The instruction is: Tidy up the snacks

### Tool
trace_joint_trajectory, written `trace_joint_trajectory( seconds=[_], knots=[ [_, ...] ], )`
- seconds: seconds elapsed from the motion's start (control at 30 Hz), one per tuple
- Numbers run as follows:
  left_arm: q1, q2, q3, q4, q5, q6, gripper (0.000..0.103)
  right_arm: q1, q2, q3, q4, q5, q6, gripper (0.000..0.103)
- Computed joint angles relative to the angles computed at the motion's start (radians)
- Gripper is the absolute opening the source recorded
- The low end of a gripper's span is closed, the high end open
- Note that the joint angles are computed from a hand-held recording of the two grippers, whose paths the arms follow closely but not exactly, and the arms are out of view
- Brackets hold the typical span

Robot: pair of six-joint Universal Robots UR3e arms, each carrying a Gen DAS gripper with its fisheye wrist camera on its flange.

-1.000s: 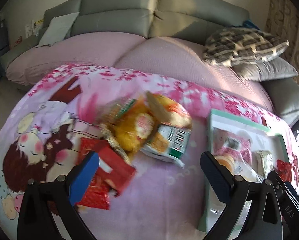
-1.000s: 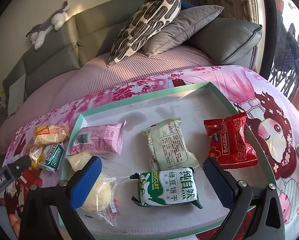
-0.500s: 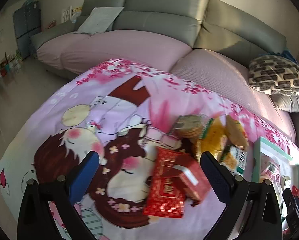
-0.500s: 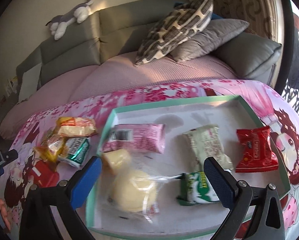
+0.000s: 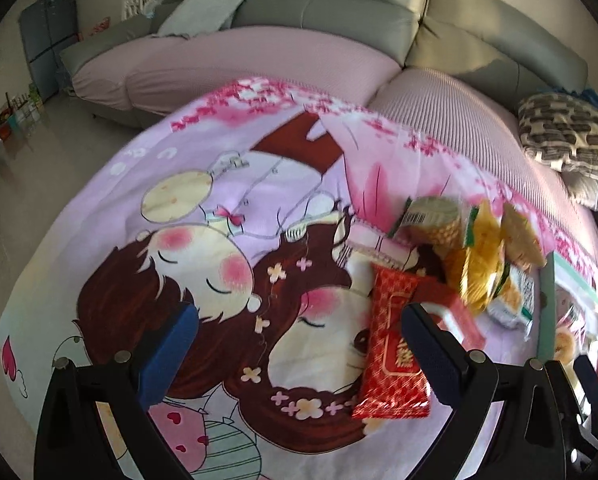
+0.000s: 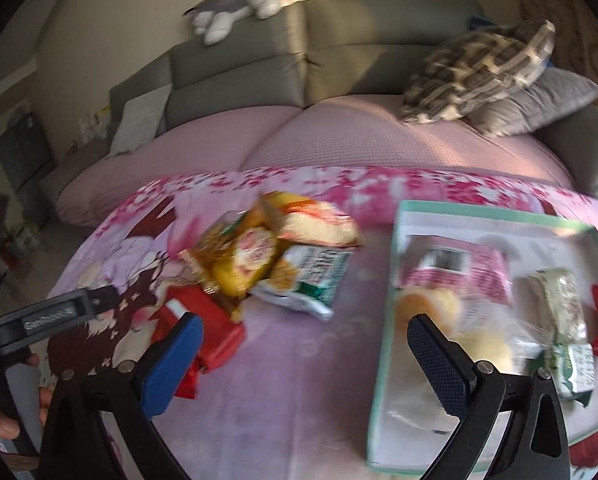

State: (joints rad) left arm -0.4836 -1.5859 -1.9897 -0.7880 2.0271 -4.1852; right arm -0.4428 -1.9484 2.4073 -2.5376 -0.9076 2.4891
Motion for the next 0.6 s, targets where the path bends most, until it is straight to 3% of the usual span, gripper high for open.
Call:
trace_joint_trajectory(
  seconds=[0.2, 0.6],
  knots=[
    [0.048, 0.032, -0.076, 0.063, -0.062, 0.020, 0.101, 0.130, 0.088, 0.018, -0.116, -0.037, 0.035, 0.103],
    [0.135, 0.061, -0.173, 0.117, -0.142, 0.061, 0.101, 0.371, 0.350, -0.044, -0.377, -0.204, 0.156, 0.103]
  ],
)
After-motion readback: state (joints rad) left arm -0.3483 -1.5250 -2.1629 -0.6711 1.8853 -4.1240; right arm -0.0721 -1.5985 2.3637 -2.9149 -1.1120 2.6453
